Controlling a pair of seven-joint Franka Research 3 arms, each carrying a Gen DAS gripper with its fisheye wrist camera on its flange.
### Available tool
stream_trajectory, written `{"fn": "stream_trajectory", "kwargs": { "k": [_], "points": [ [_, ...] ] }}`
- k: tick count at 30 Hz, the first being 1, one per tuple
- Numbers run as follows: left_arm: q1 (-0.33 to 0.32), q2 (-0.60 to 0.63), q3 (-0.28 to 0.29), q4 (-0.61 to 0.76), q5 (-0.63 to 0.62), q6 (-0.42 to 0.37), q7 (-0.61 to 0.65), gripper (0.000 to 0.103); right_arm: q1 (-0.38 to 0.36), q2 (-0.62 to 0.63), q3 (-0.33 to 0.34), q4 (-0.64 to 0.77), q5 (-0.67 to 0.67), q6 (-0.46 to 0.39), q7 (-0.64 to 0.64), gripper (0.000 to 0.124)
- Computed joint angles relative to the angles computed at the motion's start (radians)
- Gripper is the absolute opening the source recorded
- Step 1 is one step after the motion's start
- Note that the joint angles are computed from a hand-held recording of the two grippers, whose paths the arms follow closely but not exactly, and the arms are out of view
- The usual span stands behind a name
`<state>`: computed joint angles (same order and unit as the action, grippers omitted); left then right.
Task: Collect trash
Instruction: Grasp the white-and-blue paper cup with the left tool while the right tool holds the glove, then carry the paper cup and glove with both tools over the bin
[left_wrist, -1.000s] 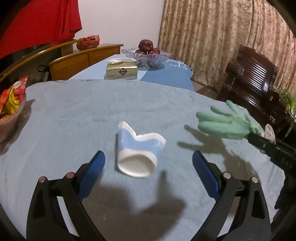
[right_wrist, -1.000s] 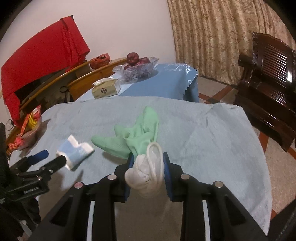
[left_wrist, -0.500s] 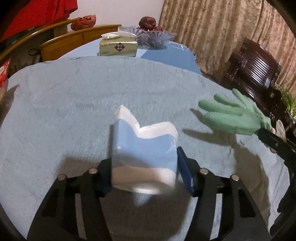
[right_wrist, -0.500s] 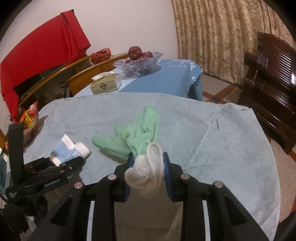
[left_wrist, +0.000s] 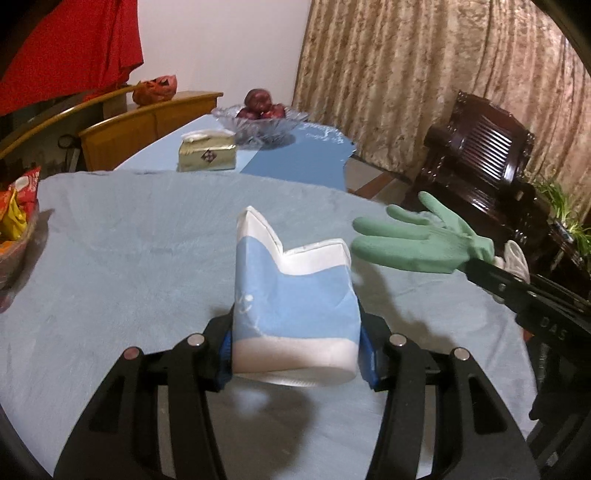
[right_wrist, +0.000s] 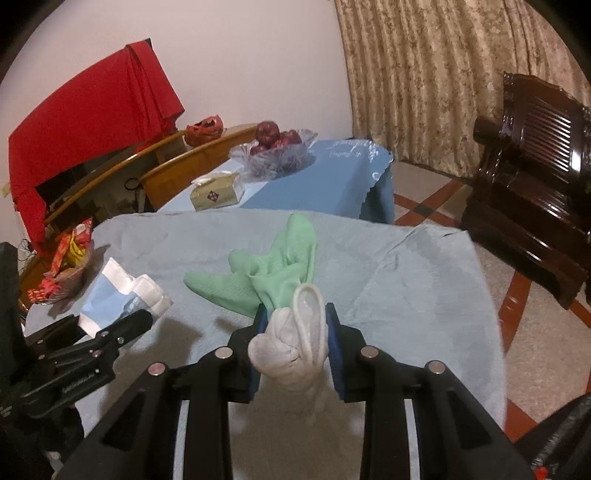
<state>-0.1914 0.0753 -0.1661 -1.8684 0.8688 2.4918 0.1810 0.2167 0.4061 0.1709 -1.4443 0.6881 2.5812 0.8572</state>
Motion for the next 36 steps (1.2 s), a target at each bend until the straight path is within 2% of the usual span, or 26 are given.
{"fn": "stream_trajectory", "kwargs": {
  "k": [8, 19, 26, 36],
  "points": [
    [-0.066, 0.004, -0.038, 0.086, 0.047, -0.094, -0.055, 0.051, -0.054, -0.135, -0.018, -0.114, 0.095, -0.014, -0.087, 0.03],
    [-0.191, 0.097, -0.059, 0.265, 0.112, -0.168, -0.087, 0.051, -0.103, -0.331, -0.119, -0.284, 0.222, -0.046, -0.209, 0.03],
    [-0.284, 0.189, -0.043, 0.403, 0.135, -0.179, -0.076, 0.051, -0.136, -0.42, -0.193, -0.361, 0.258, -0.057, -0.26, 0.03],
    [-0.427, 0.38, 0.004, 0.66, 0.086, -0.192, 0.038, 0.051, -0.193, -0.461, -0.261, -0.41, 0.252, -0.046, -0.266, 0.03]
  ]
}}
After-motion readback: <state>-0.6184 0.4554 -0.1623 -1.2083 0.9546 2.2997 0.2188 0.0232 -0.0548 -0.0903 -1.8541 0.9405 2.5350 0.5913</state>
